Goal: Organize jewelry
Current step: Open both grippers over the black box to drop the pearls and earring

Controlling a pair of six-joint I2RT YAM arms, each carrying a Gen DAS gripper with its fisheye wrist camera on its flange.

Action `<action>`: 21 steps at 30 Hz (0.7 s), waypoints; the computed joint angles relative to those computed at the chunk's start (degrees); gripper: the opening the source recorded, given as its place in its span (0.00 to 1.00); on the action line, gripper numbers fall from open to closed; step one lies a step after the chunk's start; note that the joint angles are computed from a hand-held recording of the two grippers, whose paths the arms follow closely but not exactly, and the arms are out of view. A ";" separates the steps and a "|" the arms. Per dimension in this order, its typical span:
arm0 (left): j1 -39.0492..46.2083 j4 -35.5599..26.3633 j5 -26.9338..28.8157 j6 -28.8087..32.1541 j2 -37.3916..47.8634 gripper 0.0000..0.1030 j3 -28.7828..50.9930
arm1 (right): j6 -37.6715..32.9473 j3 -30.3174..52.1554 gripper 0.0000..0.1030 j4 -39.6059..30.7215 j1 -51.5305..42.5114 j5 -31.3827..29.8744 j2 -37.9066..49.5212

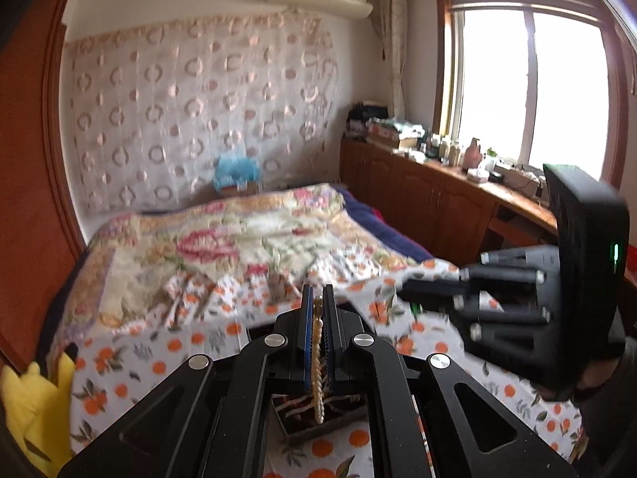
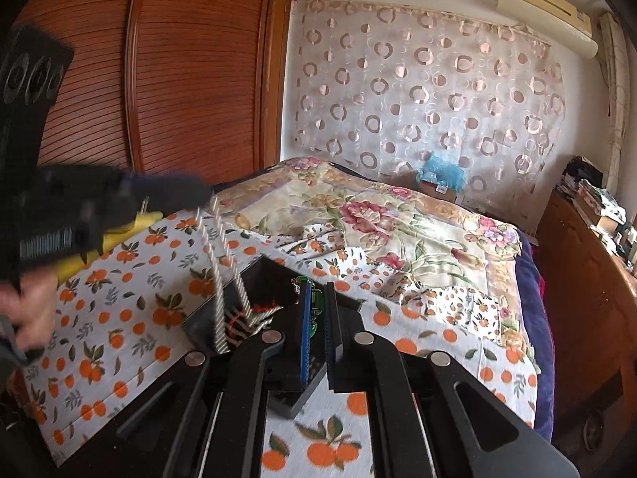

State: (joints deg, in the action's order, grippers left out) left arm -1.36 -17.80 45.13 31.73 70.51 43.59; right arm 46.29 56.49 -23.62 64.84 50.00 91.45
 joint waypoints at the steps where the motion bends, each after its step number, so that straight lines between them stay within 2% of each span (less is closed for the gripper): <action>1: -0.15 0.52 -0.38 0.18 0.99 0.04 -0.16 | -1.04 -0.08 0.07 1.07 -0.84 -0.47 0.25; 6: -0.19 2.44 -1.78 1.60 5.28 0.04 -1.32 | -5.56 -0.85 0.07 6.96 -5.93 -4.78 2.31; 13: 0.00 2.73 -3.12 2.63 7.49 0.04 -1.78 | -7.05 -1.63 0.07 12.56 -10.27 -9.50 5.65; 15: 0.18 2.05 -3.33 3.05 6.96 0.13 -1.96 | -7.22 -1.66 0.08 13.20 -10.86 -10.19 6.12; 16: 0.16 2.05 -3.56 2.97 6.50 0.30 -2.11 | -7.18 -1.38 0.08 13.00 -10.80 -9.84 6.50; 17: 0.27 2.40 -3.61 2.94 5.72 0.40 -2.70 | -6.89 -0.73 0.12 11.79 -10.57 -8.89 6.97; 21: 1.74 1.33 -3.30 4.67 3.14 0.44 -4.62 | -4.83 -0.40 0.13 9.80 -8.61 -7.08 7.15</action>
State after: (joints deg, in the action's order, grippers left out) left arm 0.38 -16.46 41.83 36.40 73.65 38.97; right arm 41.46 56.09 -13.82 56.23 42.91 98.60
